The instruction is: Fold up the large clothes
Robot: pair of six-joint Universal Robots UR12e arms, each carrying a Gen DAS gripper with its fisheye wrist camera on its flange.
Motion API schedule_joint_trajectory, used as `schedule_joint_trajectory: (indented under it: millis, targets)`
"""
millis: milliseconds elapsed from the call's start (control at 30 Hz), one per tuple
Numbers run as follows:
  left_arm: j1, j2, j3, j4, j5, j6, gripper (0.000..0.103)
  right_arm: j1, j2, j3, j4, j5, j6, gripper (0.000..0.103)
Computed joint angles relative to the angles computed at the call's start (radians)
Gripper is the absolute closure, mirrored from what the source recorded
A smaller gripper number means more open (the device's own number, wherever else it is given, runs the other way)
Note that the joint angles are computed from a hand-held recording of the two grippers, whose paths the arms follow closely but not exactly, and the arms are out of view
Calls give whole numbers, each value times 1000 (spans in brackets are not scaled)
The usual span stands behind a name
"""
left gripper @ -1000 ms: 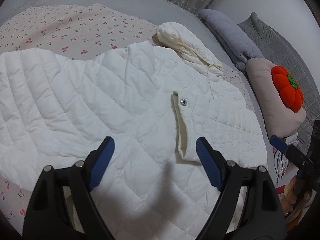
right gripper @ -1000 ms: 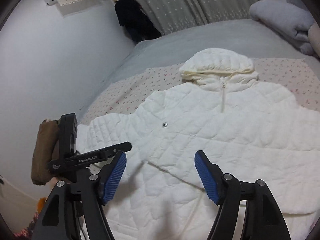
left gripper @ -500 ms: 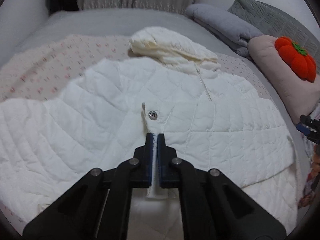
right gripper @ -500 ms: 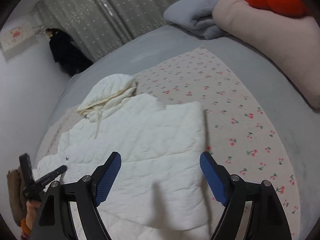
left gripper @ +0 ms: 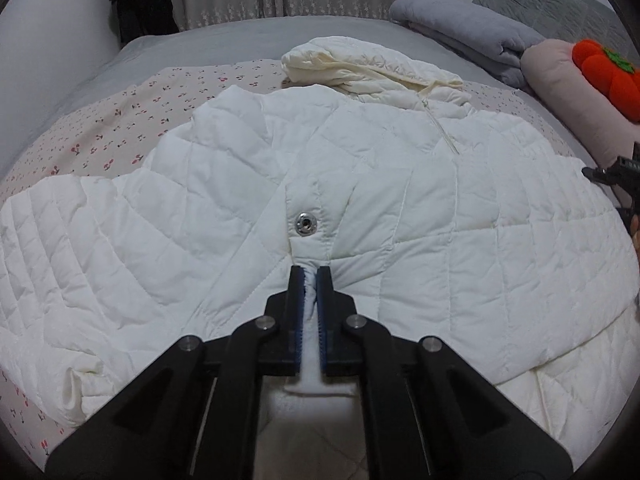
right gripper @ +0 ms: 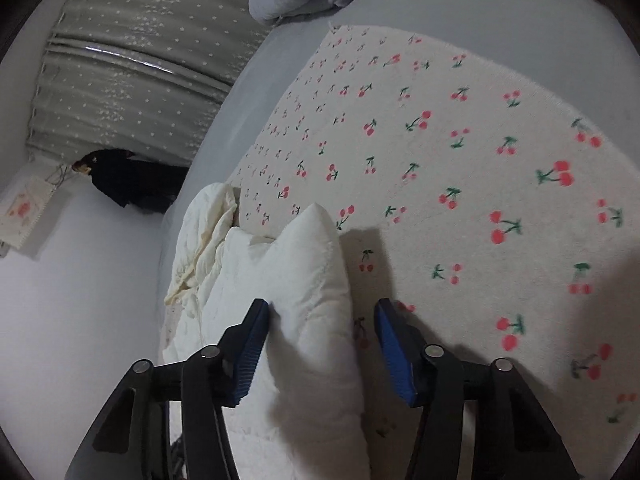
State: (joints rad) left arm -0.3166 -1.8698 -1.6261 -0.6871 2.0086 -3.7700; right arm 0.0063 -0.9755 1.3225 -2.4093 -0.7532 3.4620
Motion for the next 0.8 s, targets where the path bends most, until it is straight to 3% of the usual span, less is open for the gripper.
schedule_joint_trajectory:
  millis: [33, 67, 167, 233, 267, 367, 467, 567, 600, 633, 700, 733, 800]
  targets:
    - [-5, -5, 0, 3, 18, 11, 96, 8, -5, 11, -45, -31, 2, 87]
    - [-9, -7, -1, 8, 30, 15, 96, 20, -18, 28, -102, -104, -7, 90]
    - [-12, -10, -4, 24, 36, 25, 96, 79, -69, 99, -288, -418, -97, 95]
    - [-14, -12, -8, 34, 44, 28, 95, 123, -71, 110, -329, -616, -148, 96]
    - [-13, -12, -9, 39, 45, 30, 95, 133, -63, 102, -311, -668, -144, 96]
    - [-11, -12, -13, 47, 40, 25, 93, 131, -44, 70, -248, -703, -67, 97]
    - [-8, -9, -17, 56, 30, 24, 93, 164, -39, 45, -217, -829, -113, 97]
    - [-1, 5, -19, 57, 2, 20, 88, 167, -50, 39, -177, -858, -192, 90]
    - [1, 13, -19, 47, -7, 27, 78, 164, -61, 44, -180, -849, -210, 86]
    - [1, 21, -16, 33, -1, 32, 60, 155, -73, 58, -198, -821, -222, 79]
    - [-4, 37, -26, 65, 34, 36, 45, 143, -103, 84, -224, -785, -243, 65]
    - [-8, 45, -35, 99, 52, 40, 44, 143, -114, 96, -238, -784, -247, 60]
    - [-14, 55, -46, 147, 69, 42, 44, 138, -142, 122, -249, -740, -261, 60]
